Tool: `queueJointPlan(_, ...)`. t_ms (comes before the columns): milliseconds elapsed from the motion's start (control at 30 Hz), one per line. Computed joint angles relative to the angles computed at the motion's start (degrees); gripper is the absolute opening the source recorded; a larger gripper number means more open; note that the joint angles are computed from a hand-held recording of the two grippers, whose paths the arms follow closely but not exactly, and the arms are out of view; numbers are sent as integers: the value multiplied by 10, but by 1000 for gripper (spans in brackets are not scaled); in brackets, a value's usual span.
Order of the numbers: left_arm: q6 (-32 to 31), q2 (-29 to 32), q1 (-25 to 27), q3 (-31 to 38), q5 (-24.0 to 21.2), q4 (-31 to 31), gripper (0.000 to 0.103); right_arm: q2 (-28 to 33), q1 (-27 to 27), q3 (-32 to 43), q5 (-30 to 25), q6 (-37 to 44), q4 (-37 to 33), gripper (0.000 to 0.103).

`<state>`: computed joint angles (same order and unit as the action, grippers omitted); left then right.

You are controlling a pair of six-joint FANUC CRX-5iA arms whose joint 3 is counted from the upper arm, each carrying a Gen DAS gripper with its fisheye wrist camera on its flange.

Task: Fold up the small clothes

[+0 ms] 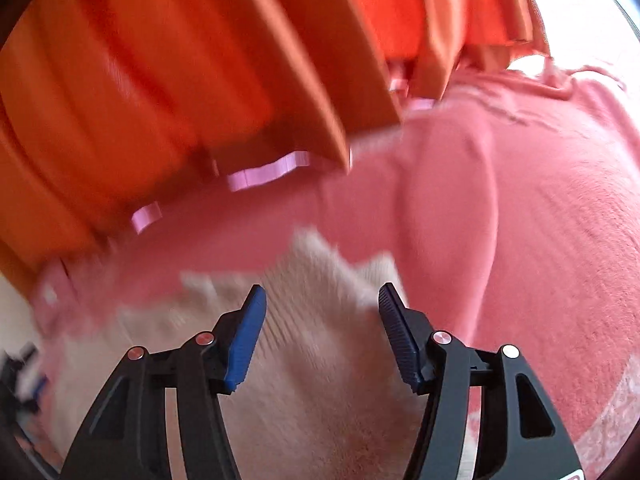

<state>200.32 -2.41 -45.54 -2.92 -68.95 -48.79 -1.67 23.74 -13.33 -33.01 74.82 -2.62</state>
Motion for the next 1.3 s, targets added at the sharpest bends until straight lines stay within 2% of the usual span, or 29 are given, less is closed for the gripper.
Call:
queueJointPlan(33,-19,-1,19,-8,20,29,81,-3,14,-25,21,-40,54,59)
queueJointPlan(100,-69,12,50,-8,35,83,72,-4,23,-37,25,-76,97,59)
queueJointPlan(167,-103,24,58,0,31,99,46,-5,26,-43,26,-80,106,58)
queueJointPlan(200,-119,25,61,1,36,104,36,-4,29,-43,22,-81,111,47)
queueJointPlan(233,-135,25,64,-2,49,111,21,0,29,-35,11,-67,99,36)
queueJointPlan(267,-143,28,63,2,48,112,15,3,24,-20,-1,-30,61,15)
queueJointPlan(300,-142,31,56,8,38,104,11,5,17,-5,-12,2,30,7)
queueJointPlan(433,-99,15,10,20,11,33,10,-50,-32,17,-2,99,-136,4)
queueJointPlan(467,-90,9,0,22,0,19,10,-64,-34,9,16,97,-133,4)
queueJointPlan(500,-92,9,-1,23,-6,18,10,-67,-28,-4,34,75,-101,4)
queueJointPlan(533,-102,13,7,22,-8,29,10,-57,-19,-14,38,38,-52,4)
queueJointPlan(567,-115,18,31,12,4,64,10,-33,-18,-6,19,24,-29,4)
queueJointPlan(600,-126,19,53,0,24,96,10,0,-24,18,-26,30,-32,4)
queueJointPlan(633,-126,23,71,-13,43,120,10,22,-26,22,-40,22,-32,4)
queueJointPlan(667,-123,24,71,-10,40,115,10,23,-34,34,-54,43,-55,4)
queueJointPlan(767,-134,32,51,12,9,90,10,-26,-31,4,-3,34,-60,4)
queueJointPlan(833,-139,34,59,8,15,103,11,-16,-29,9,-18,26,-48,6)
queueJointPlan(867,-137,31,65,0,27,112,12,2,-31,25,-45,29,-44,7)
queueJointPlan(900,-130,30,62,0,24,107,13,13,-31,32,-65,28,-43,8)
queueJointPlan(933,-122,27,53,3,20,97,14,3,-31,24,-61,17,-45,8)
queueJointPlan(1033,-107,23,-14,41,-31,34,16,-71,-14,-13,-32,39,-66,16)
queueJointPlan(1100,-112,36,-62,81,-69,-7,14,-101,1,-4,-72,115,-123,17)
queueJointPlan(1133,-117,40,-76,92,-67,-17,15,-112,18,5,-112,160,-161,17)
queueJointPlan(1233,-140,67,-96,115,-3,2,20,-121,70,11,-207,235,-229,16)
queueJointPlan(1300,-165,91,-89,124,10,38,23,-128,114,-12,-211,239,-210,7)
